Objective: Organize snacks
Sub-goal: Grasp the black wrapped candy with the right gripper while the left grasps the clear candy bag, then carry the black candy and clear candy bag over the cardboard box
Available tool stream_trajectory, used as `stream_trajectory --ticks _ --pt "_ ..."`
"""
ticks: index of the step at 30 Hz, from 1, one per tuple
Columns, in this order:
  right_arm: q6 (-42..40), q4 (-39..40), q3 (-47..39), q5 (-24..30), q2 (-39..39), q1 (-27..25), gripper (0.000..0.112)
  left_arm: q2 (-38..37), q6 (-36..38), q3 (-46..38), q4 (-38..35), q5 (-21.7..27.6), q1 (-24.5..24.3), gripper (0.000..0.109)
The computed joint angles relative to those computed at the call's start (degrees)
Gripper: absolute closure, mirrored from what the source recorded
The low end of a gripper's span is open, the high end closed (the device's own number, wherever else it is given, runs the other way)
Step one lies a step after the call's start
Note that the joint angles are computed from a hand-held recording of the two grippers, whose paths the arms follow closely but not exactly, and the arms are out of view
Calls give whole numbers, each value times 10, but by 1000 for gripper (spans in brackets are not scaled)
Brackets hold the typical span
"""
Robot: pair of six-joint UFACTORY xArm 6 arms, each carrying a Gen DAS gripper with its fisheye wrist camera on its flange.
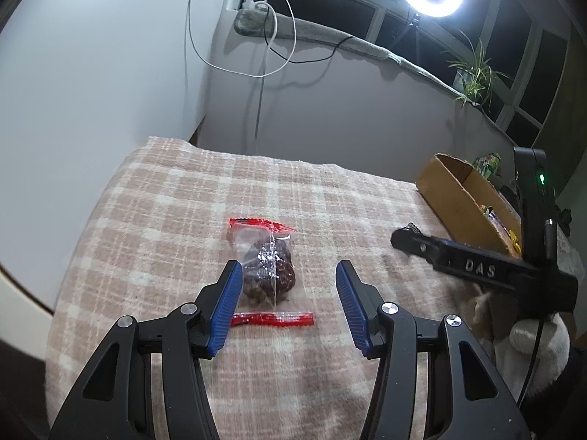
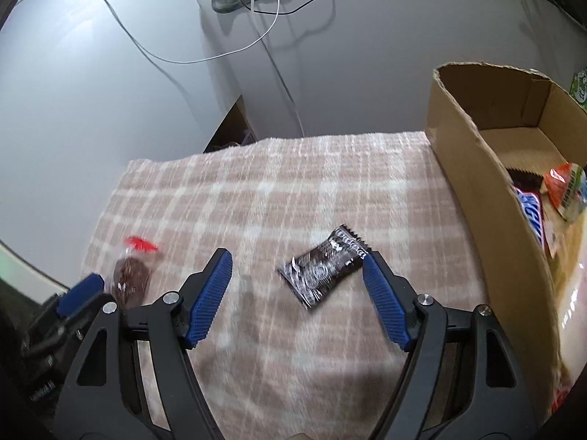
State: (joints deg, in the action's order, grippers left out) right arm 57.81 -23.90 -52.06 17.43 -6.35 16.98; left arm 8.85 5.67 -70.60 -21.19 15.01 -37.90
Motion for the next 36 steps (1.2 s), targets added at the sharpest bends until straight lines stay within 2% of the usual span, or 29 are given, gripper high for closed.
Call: stream_trajectory --ticks 4,9,12,20,21,22,26,36 --pt "-2 -23 -29 17 24 5 41 11 14 -11 -15 1 1 56" --pt "-18 -60 -52 57 37 20 42 21 21 -19 -29 2 4 56" --pt "-23 -78 -59 78 39 25 48 28 21 -26 -32 9 6 56" --pt "-55 -90 -55 100 29 24 86 35 3 -34 -9 16 6 58" --pt "-57 -90 -52 98 27 23 86 38 2 -37 -10 20 7 61" --pt "-59 -88 -49 93 25 22 86 40 1 -40 -9 23 7 69" --pt "-65 -87 -44 80 23 23 87 39 -12 -38 4 23 8 74" --pt "-39 -110 -8 46 -17 32 87 19 -50 -14 47 0 6 77"
